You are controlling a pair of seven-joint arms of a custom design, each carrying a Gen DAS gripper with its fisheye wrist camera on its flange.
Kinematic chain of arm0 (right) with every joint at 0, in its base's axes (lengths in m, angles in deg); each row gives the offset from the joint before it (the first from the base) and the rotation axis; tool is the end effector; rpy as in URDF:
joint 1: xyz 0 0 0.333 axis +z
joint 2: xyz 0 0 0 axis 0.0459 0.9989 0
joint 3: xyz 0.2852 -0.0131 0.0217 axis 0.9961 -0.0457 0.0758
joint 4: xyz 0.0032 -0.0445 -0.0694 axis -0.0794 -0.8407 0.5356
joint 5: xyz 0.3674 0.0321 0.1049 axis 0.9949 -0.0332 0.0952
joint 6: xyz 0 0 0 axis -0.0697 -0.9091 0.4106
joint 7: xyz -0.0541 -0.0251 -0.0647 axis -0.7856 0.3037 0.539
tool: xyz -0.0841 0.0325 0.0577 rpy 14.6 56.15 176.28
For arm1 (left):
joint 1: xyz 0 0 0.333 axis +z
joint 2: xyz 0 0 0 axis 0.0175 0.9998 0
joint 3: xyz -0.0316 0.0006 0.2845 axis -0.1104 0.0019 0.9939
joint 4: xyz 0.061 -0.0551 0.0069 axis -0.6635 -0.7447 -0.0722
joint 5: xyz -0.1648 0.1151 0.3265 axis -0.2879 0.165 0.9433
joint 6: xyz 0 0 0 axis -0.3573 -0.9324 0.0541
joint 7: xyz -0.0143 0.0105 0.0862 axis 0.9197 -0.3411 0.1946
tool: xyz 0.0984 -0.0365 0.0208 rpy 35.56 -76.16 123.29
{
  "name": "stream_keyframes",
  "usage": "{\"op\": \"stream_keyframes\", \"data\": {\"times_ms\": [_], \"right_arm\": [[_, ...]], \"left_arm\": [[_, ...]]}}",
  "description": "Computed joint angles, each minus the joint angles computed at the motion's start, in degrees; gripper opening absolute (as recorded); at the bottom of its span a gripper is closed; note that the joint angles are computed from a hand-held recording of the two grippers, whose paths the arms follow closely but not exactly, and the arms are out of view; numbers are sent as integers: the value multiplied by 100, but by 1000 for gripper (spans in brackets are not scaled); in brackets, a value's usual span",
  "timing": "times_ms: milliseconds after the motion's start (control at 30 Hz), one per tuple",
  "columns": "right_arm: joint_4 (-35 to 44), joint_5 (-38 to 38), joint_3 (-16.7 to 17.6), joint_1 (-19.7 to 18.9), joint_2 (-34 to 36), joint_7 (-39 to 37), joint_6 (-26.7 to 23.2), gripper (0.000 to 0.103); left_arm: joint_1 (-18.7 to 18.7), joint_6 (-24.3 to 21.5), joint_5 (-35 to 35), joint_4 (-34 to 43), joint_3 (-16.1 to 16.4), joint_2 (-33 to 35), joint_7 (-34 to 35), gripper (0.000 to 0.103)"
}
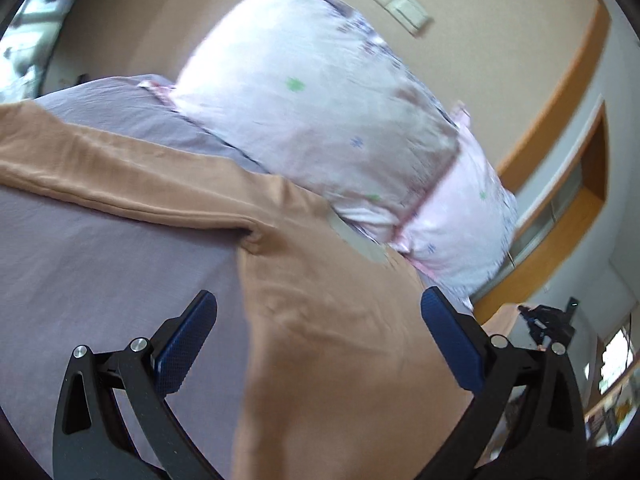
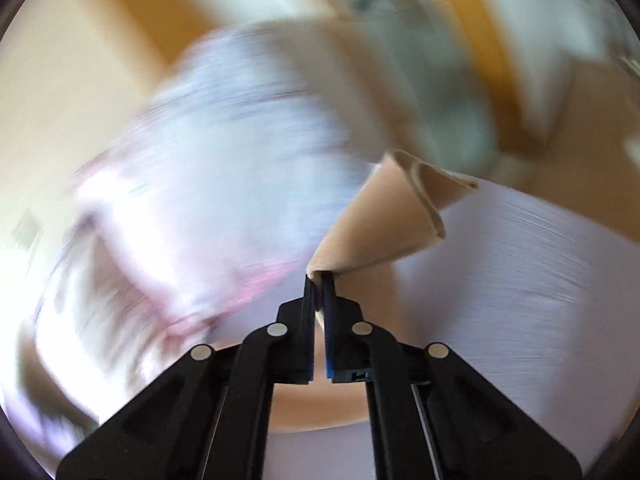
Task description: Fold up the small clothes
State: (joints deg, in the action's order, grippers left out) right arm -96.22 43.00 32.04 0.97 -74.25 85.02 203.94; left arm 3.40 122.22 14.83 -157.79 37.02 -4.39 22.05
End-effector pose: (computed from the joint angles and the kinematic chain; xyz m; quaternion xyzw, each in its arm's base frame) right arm 0.6510 -0.0625 0.5652 -0.4973 0.6932 -0.1942 0.4842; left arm 0.4689 -0.0875 0.4651 -0.7102 0.4321 -0.5374 0.1416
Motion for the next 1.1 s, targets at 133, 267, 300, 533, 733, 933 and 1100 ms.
{"op": "stream_keyframes", "data": {"times_ms": [133,267,300,533,733,933,1100], "right_arm": [[772,-225,606,579,398,-1077,-1115,3],[2002,-1810,715,1293,1493,-591,-3099,12],[2213,-2116,639,1505,1702,-426,-3532,16],[1491,-1357,638,1290,1204,-649,-3118,67],[1115,-792,536,916,862,-641,-3074,74],[956,-163,598,720,753,-910,-3263,76],[755,234,585,629,572,-1291,-3427,79]], "left_arm": [[295,-192,-711,-363,-78,-303,-45,102],[518,-398,-1021,-646,-50,-587,-67,102],[534,-493,-1058,-707,21,-656,-134,102],[19,-693,-356,-859,1365,-775,-1051,102],[-1260,-1425,-72,-636,3039,-852,-1463,83],[-2369,-1964,-895,-459,4219,-994,-951,73],[-2910,-2827,-1586,-125,4719,-1029,-471,18]]}}
